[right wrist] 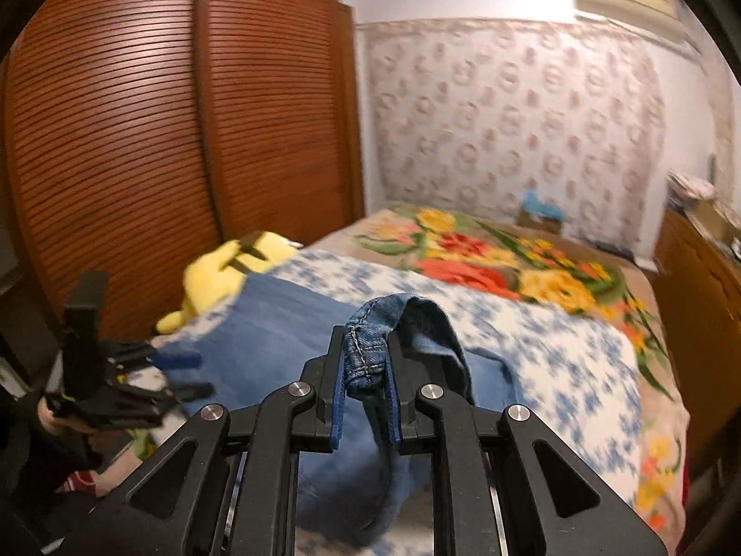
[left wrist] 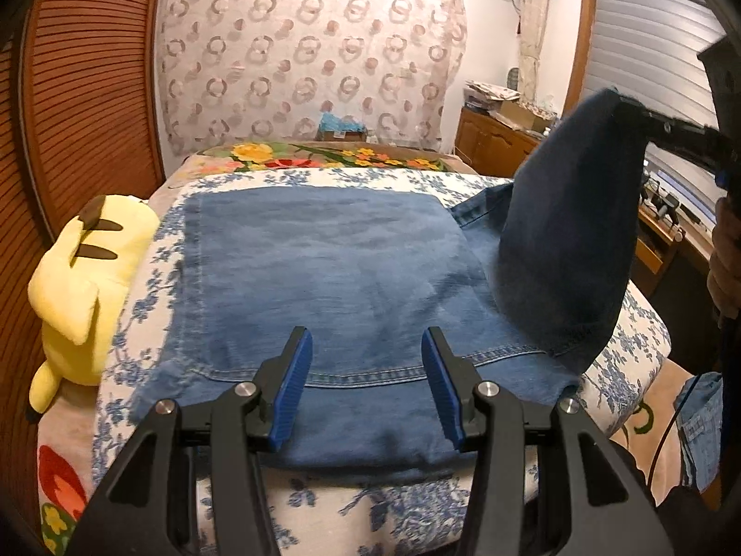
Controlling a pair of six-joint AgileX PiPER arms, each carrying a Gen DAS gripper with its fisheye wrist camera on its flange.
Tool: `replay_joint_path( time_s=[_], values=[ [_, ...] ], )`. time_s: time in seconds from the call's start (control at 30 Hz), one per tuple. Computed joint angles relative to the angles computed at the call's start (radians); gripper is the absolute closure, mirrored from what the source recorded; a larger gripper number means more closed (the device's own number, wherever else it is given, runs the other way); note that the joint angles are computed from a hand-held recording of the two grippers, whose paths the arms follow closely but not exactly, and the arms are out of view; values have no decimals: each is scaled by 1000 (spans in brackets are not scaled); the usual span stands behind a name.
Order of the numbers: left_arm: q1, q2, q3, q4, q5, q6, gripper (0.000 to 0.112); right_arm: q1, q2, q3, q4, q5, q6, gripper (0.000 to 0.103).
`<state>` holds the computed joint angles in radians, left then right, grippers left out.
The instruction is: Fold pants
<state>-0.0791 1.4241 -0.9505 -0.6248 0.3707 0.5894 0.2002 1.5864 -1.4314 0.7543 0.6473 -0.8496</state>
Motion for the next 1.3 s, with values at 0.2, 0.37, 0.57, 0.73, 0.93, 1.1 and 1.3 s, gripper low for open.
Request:
replay_joint_path(
  time_s=[0.2,0.37,0.57,0.73,0.93,1.1,1.3],
  values=[
    [55,-17,23,-58,8,61,64,100,89,-103,-22,37,36,91],
    [87,-5,36,-104,15,114,64,146,186,-137,-82,41,100,91],
    [94,3,36,-158,36,160,64,158,230,-145,-88,67,110,80],
    [80,7,30,-148,34,153,64,154,199,-117,-77,60,92,63],
    [58,23,18,-114,29,117,64,141,170,-65,-143,-14,135,63],
    [44,65,-20,-137,37,129,64,110,191,-36,-196,-42,188,63],
    [16,117,-70,-80,23,78,64,93,219,-3,-222,-69,218,63]
  ],
)
